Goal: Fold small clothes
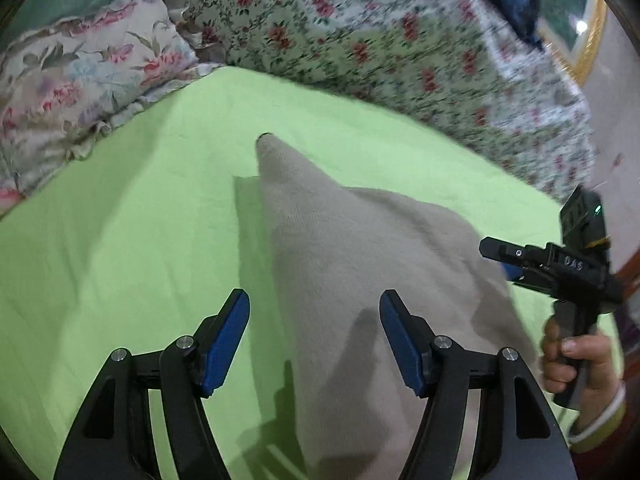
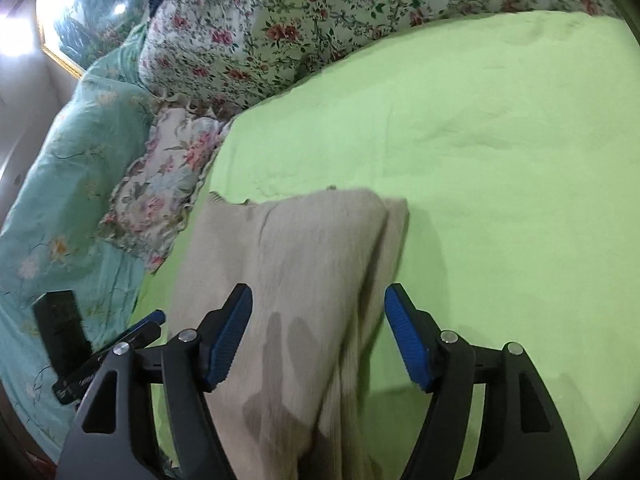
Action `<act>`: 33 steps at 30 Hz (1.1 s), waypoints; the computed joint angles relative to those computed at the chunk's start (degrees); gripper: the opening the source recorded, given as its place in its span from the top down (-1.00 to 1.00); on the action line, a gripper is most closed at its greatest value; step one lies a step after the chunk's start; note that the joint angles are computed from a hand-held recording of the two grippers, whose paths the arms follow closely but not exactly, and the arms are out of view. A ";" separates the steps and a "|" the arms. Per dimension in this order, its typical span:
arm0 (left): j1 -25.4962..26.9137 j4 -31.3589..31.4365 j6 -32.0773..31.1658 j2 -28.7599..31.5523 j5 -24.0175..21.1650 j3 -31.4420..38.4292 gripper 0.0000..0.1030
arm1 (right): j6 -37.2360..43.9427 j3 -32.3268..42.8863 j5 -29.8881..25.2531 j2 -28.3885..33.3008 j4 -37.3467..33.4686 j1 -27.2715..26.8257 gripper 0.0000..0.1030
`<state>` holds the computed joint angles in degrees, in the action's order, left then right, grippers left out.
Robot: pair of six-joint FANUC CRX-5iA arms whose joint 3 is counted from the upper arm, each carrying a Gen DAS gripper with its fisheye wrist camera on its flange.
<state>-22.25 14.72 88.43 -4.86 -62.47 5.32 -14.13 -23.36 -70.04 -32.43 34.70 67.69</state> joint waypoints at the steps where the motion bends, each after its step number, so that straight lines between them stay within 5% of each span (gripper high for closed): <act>1: -0.75 -1.85 1.25 1.25 -0.95 1.57 -0.24 | 2.51 1.04 1.80 1.33 -2.89 -2.86 -0.01; 3: -2.01 -4.13 2.63 3.50 -2.34 4.07 -0.18 | 6.06 2.63 2.97 3.26 -6.06 -5.70 0.34; 7: -4.26 -10.10 4.01 6.76 -5.89 7.65 -0.25 | 5.88 3.98 -1.37 5.69 -2.82 -5.13 0.35; 13: -2.60 -7.79 4.64 6.90 -6.40 7.37 -0.35 | 4.53 2.97 -0.29 4.95 -4.48 -6.18 0.29; 17: -2.19 -6.66 2.72 1.38 -5.81 3.63 -0.31 | -1.29 3.21 -6.11 2.96 0.51 1.41 0.26; 26: 0.08 -0.89 -4.32 -16.11 -7.15 -12.68 -0.28 | -17.51 3.07 -20.27 2.07 10.98 29.42 0.20; 33: 3.69 7.18 -4.56 -18.26 -7.31 -16.88 -0.24 | -20.78 3.10 -20.27 4.05 6.82 31.27 0.20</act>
<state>-18.56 21.90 83.88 -23.12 -69.77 -11.55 -34.91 -20.26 -90.31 -28.38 41.51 98.96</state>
